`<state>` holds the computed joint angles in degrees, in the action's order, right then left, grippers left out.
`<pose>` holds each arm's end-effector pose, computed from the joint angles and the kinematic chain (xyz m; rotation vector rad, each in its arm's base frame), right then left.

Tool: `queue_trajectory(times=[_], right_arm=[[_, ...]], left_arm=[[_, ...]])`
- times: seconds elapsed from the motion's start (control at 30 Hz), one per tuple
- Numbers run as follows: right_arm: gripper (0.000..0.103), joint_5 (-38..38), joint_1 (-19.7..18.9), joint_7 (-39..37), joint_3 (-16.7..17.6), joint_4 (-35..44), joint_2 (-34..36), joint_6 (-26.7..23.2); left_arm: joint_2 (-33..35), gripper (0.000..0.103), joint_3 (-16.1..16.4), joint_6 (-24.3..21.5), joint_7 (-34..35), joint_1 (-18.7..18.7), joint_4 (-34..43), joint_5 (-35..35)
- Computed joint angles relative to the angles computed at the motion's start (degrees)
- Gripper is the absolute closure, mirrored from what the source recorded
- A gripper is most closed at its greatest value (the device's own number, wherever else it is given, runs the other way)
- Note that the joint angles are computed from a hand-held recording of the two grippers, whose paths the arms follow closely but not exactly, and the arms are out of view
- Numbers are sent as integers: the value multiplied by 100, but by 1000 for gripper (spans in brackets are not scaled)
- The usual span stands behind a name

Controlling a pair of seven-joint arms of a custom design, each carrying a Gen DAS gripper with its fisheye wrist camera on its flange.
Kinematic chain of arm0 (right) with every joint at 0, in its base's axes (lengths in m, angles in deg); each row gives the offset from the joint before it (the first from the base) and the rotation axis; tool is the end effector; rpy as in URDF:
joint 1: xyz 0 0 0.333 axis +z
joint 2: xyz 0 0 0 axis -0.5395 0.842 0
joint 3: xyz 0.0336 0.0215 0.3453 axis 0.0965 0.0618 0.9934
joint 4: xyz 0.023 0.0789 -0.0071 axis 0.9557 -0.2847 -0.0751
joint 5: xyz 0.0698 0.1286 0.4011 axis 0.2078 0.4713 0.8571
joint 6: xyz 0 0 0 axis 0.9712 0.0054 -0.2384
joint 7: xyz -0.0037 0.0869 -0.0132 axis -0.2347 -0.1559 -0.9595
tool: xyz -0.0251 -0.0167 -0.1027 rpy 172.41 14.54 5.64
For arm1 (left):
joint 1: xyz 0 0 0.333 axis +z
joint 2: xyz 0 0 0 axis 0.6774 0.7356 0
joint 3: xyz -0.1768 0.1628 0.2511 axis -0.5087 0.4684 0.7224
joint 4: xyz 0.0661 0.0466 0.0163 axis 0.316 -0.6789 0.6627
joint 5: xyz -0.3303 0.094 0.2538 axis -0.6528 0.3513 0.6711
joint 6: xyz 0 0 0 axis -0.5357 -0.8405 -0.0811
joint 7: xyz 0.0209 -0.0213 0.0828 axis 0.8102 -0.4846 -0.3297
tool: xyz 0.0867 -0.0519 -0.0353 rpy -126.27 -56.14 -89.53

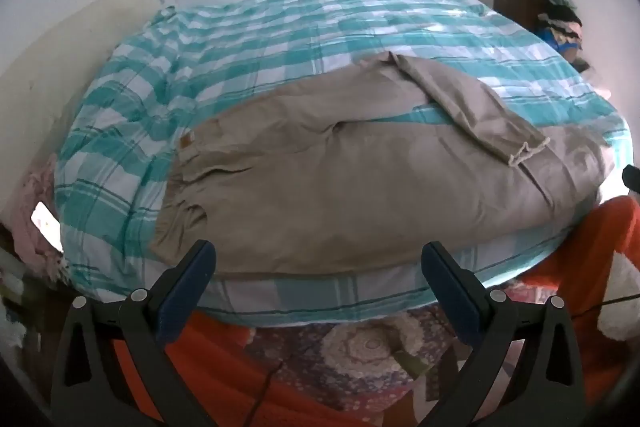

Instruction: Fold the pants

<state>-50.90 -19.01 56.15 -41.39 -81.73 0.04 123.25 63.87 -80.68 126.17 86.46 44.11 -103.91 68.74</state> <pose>0.6479 0.1545 0.5199 -1.5894 2.1543 -0.7404 0.7462 -0.0619 0.5107 -1.4259 2.1893 -0.5826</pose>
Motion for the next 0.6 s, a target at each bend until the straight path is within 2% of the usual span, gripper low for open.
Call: queue_trajectory(times=[0.1, 0.2, 0.3, 0.33, 0.6], right_arm=[[0, 27, -6, 2, -1, -27, 0, 77], [0, 69, -4, -78, 7, -16, 8, 44], [0, 65, 6, -138, 8, 6, 15, 4], [0, -2, 27, -11, 4, -38, 17, 73], [0, -13, 47, -30, 8, 40, 51, -80]], left_arm=[[82, 1, -10, -99, -12, 27, 162, -53], [-7, 1, -17, 128, 2, 27, -17, -30], [49, 1, -61, 94, 117, 85, 35, -151], [-27, 1, -58, 236, 114, 82, -112, -160], [-50, 1, -76, 191, 228, 69, -157, -214]])
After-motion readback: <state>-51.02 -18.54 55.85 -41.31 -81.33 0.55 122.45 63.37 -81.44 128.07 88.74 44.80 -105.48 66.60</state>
